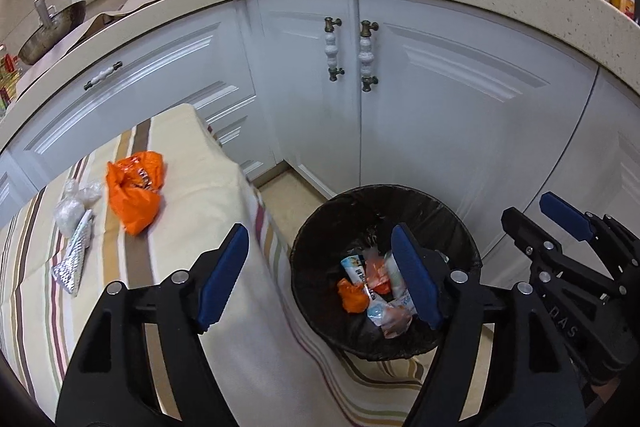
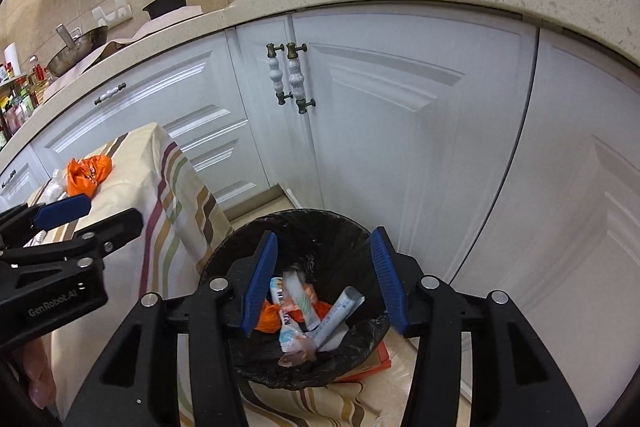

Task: Collect trash
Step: 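Carry both items over the black bin and open both grippers, then move both tools back over the table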

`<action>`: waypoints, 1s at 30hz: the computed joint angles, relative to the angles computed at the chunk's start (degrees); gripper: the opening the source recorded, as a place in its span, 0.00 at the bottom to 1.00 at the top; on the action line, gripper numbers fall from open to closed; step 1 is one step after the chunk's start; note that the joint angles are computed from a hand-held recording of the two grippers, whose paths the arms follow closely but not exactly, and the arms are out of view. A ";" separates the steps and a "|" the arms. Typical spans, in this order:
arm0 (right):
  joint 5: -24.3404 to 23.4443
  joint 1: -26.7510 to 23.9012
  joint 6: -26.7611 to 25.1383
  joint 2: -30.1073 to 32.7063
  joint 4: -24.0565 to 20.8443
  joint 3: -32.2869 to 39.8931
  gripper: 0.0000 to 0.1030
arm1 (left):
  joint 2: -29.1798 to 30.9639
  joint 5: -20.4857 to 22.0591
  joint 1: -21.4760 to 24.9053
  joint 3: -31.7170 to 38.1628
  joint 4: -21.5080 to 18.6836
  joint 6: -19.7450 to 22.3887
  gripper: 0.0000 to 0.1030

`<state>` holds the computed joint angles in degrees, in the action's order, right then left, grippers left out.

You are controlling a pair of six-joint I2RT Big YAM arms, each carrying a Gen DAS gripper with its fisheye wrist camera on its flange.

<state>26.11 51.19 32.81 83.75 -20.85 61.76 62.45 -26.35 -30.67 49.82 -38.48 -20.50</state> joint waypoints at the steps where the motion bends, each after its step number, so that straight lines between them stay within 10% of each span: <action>1: 0.20 0.28 0.01 -0.31 0.09 -0.14 0.50 | -1.22 -0.16 0.32 -0.54 -0.33 -0.07 0.70; 14: -2.43 5.91 -3.06 3.26 0.15 7.51 0.55 | -18.34 -2.66 8.93 -7.71 -7.18 1.15 0.71; 30: -9.05 13.70 -10.90 17.51 -5.66 28.12 0.56 | -35.28 10.78 43.01 -13.35 -12.97 13.08 0.71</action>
<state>17.06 64.89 21.91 101.25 -26.51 89.88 27.17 -15.57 12.34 36.47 -51.45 -7.42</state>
